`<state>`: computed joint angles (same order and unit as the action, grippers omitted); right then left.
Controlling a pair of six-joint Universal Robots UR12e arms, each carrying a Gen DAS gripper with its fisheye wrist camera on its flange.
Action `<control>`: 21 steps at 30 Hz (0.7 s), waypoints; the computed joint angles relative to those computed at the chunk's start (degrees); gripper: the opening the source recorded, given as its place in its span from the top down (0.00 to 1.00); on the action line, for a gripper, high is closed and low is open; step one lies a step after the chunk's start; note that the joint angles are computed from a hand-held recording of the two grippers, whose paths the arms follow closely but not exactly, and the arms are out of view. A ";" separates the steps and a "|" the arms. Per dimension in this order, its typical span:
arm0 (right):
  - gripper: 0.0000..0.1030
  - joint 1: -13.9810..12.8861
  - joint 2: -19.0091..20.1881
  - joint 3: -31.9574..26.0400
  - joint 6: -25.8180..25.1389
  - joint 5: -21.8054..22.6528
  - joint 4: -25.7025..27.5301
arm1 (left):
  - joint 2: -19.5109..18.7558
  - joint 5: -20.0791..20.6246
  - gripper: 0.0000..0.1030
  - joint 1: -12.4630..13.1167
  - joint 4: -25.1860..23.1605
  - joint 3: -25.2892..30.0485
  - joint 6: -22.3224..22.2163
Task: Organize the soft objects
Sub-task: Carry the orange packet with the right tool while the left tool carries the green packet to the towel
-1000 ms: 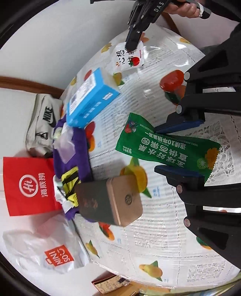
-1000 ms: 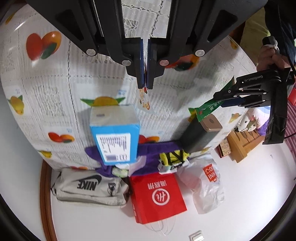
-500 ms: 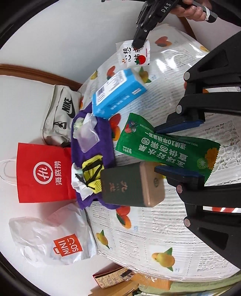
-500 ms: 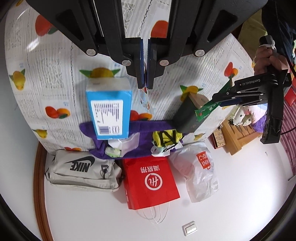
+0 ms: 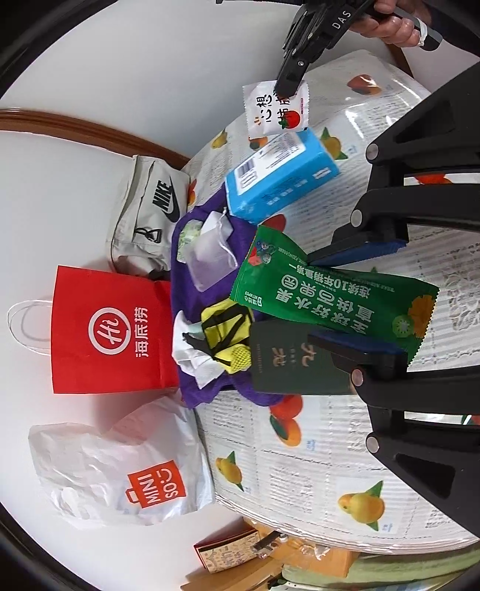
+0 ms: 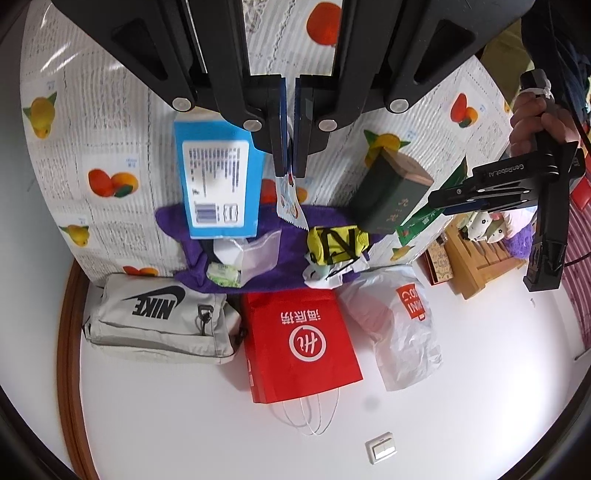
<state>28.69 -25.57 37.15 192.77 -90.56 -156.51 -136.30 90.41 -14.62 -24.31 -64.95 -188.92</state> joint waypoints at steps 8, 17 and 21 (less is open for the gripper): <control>0.97 -0.36 3.19 -7.12 -0.97 0.21 3.65 | -1.43 0.36 0.67 0.34 -1.69 3.07 -0.58; 0.97 -0.76 7.59 -16.36 -1.55 0.38 8.53 | -2.64 0.49 0.67 0.75 -2.85 5.30 -1.93; 0.97 -0.89 11.08 -23.73 -2.17 0.32 12.75 | -3.03 0.29 0.67 0.90 -3.16 5.97 -2.26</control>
